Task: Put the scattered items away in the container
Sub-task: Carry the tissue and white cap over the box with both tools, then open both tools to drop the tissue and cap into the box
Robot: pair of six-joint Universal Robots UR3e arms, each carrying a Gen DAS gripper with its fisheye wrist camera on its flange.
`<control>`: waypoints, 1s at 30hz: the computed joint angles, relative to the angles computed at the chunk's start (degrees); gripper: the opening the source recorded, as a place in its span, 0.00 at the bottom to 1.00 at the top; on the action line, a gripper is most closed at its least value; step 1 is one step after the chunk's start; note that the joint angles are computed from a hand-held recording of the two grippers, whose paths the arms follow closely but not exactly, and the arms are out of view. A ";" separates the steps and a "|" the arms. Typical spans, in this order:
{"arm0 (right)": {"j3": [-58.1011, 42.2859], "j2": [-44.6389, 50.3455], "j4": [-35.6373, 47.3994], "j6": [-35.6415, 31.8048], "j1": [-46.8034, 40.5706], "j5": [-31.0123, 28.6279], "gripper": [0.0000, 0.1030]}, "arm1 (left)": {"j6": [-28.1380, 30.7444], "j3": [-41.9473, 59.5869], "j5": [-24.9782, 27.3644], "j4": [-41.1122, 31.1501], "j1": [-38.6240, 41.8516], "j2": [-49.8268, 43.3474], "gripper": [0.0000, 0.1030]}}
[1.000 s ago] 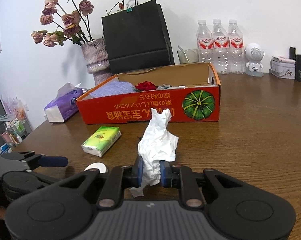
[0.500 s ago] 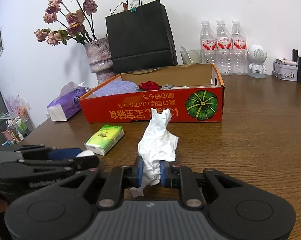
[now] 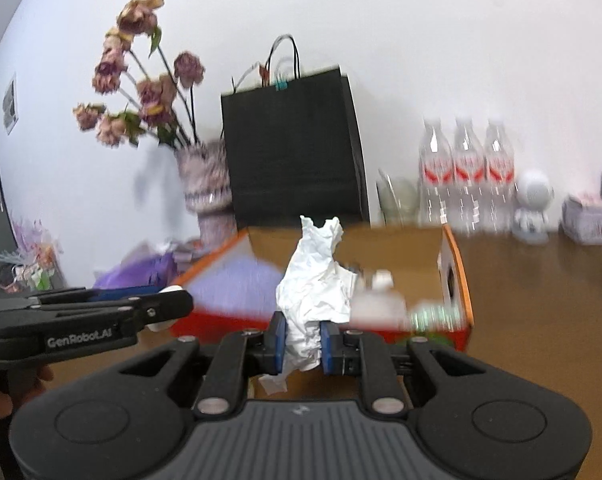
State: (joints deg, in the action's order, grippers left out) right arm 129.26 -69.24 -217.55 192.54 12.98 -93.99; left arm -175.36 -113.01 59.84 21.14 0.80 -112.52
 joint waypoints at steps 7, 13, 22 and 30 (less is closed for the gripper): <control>-21.38 8.65 13.09 2.54 -3.46 1.63 0.16 | -7.40 26.03 3.30 -9.47 -3.51 -15.92 0.39; -31.54 16.05 19.70 1.75 -6.08 4.38 0.16 | -5.44 40.21 6.02 -18.67 -5.53 -24.62 0.39; -32.55 16.61 22.25 1.85 -7.02 4.51 0.77 | -8.77 41.22 13.22 -19.28 -6.92 -25.29 0.98; -31.64 13.85 24.59 1.06 -6.33 0.36 1.00 | -7.57 39.73 15.75 -19.07 -6.53 -22.87 1.00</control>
State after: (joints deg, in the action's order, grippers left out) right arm 97.62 -55.38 -192.96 193.60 6.65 -93.63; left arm -182.93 -73.28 75.58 2.06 -5.73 -135.39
